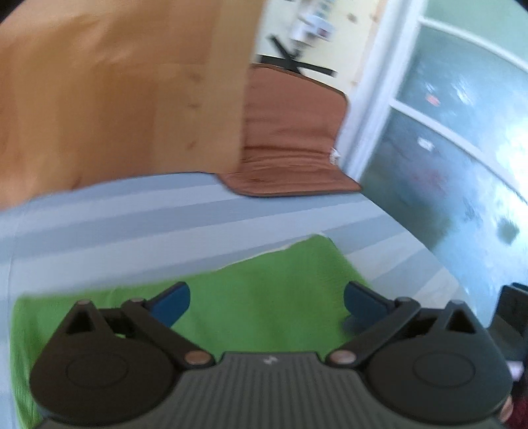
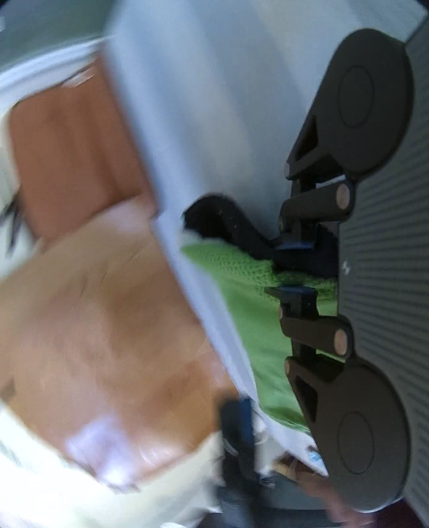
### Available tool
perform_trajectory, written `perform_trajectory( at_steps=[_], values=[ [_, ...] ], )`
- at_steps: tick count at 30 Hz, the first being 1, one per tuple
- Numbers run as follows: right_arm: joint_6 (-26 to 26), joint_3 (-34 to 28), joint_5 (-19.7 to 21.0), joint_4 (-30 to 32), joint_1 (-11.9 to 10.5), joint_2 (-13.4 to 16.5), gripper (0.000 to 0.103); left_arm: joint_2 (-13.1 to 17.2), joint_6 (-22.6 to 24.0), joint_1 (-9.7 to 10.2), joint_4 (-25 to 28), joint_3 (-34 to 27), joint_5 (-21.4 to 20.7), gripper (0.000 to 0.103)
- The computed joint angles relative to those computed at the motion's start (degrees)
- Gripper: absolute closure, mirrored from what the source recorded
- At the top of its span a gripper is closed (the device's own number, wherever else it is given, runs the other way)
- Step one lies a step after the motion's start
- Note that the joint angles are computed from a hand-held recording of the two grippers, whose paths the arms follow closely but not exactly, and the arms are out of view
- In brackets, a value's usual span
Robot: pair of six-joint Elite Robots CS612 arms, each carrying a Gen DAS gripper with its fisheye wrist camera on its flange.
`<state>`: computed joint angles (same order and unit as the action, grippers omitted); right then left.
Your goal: Fold small clothes
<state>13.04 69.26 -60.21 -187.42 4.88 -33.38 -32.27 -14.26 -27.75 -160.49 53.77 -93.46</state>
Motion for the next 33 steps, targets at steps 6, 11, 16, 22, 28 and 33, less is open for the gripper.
perform_trajectory(
  at_steps=[6, 11, 16, 22, 28, 33],
  values=[
    [-14.49, 1.33, -2.65, -2.35, 2.75, -1.04, 0.080, 3.07, 6.58, -1.93, 13.71, -8.98, 2.79, 0.000],
    [-18.74, 1.74, -1.59, -4.22, 3.59, -1.01, 0.080, 4.06, 10.20, -3.15, 16.53, -10.34, 8.96, 0.047],
    [-16.54, 2.47, 0.99, -7.79, 2.96, -0.75, 0.061, 3.83, 7.24, -2.08, 13.90, -9.43, 5.21, 0.069],
    [-18.41, 3.88, -1.62, -7.54, 3.37, -1.09, 0.022, 2.36, 2.46, -0.29, 9.49, -6.71, -0.89, 0.069],
    [-20.44, 0.91, -0.99, -4.94, 4.44, -0.47, 0.078, -1.08, 0.08, 1.01, 0.31, 0.05, -2.20, 0.072],
    [-17.78, -2.63, 7.79, -3.64, 4.66, 0.28, 0.078, -4.74, -4.46, 3.23, -8.49, 7.33, -2.47, 0.073]
  ],
)
